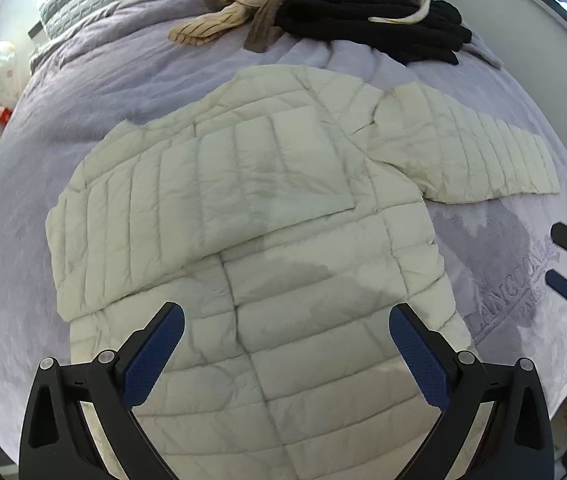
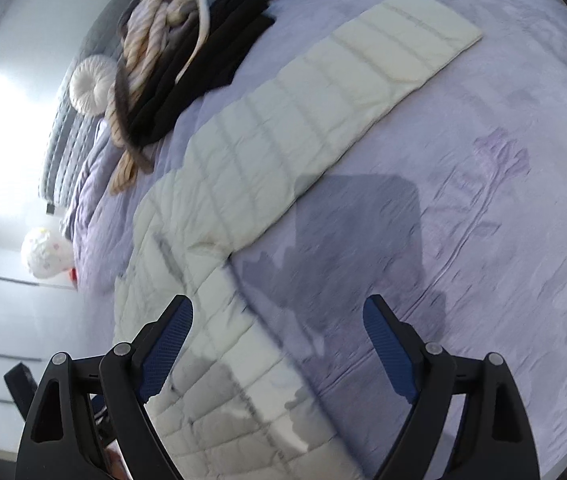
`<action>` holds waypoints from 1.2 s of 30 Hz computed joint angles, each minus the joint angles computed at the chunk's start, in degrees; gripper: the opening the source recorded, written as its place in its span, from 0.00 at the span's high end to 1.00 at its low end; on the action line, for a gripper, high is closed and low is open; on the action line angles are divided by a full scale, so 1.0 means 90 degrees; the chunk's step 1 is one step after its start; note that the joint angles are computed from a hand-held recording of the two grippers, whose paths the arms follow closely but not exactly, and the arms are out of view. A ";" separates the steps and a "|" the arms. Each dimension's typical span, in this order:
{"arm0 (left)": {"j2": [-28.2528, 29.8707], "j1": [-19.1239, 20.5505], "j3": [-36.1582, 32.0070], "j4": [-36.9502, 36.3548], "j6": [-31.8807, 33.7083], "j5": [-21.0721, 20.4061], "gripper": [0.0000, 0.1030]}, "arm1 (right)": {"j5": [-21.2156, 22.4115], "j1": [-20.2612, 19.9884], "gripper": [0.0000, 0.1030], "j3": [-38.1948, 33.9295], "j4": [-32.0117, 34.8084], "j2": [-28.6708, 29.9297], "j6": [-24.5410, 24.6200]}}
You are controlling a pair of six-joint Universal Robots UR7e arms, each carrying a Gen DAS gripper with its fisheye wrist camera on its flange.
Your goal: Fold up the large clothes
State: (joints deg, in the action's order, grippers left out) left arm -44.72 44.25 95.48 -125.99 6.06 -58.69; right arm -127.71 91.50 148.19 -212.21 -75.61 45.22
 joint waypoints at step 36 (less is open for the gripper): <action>0.1177 -0.0112 -0.0484 -0.0422 -0.0176 0.0059 0.00 | 0.5222 -0.4555 0.16 -0.0045 -0.2485 -0.0128 -0.0021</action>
State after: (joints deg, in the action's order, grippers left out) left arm -34.12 43.23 91.12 -129.79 4.48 -58.16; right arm -80.71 50.50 147.79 -234.58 -76.76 45.03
